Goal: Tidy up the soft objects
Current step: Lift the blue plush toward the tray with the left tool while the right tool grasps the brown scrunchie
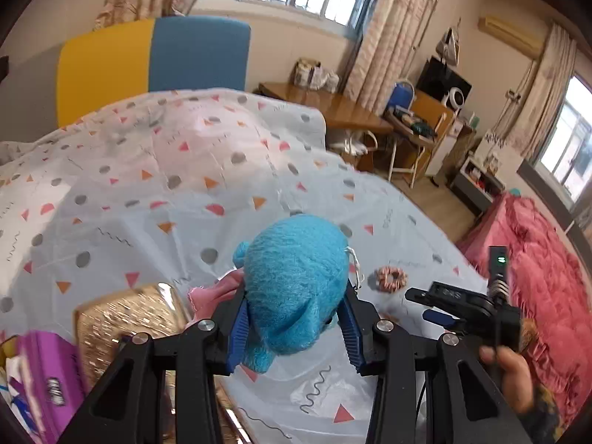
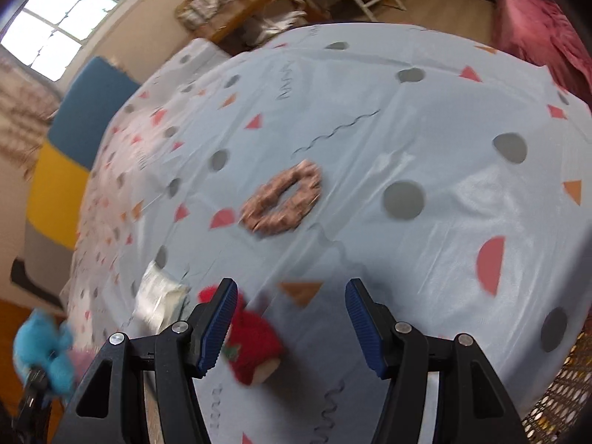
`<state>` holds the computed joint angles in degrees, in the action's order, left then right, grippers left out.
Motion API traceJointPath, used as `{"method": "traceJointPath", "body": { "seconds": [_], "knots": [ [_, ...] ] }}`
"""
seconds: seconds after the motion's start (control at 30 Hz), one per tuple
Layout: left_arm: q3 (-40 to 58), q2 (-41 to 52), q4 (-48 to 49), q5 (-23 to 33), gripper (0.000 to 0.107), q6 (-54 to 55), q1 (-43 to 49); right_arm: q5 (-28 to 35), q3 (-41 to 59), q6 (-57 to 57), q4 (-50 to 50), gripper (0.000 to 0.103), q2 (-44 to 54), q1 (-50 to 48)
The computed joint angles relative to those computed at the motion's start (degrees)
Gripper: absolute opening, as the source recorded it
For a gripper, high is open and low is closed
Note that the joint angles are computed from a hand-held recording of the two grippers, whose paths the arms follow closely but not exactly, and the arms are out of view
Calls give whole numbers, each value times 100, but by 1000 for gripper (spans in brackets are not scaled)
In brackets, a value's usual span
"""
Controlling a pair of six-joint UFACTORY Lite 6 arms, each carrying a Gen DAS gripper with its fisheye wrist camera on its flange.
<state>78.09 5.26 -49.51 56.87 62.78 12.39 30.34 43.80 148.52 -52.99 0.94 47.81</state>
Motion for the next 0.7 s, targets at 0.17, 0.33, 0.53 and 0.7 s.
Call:
{"method": "traceJointPath", "body": {
  "seconds": [0.17, 0.33, 0.53, 0.7],
  "knots": [
    [659, 215, -80, 392, 44, -55, 417, -712, 112, -1054, 604, 62, 184, -1167],
    [1347, 494, -169, 790, 44, -112, 912, -924, 639, -1072, 382, 63, 1017, -1573],
    [2304, 1064, -172, 1100, 44, -421, 1316, -465, 1522, -2153, 526, 63, 1819, -1666],
    [2987, 1503, -160, 1356, 44, -643, 1669, 549, 2437, -3665, 1269, 35, 2483, -1470]
  ]
}}
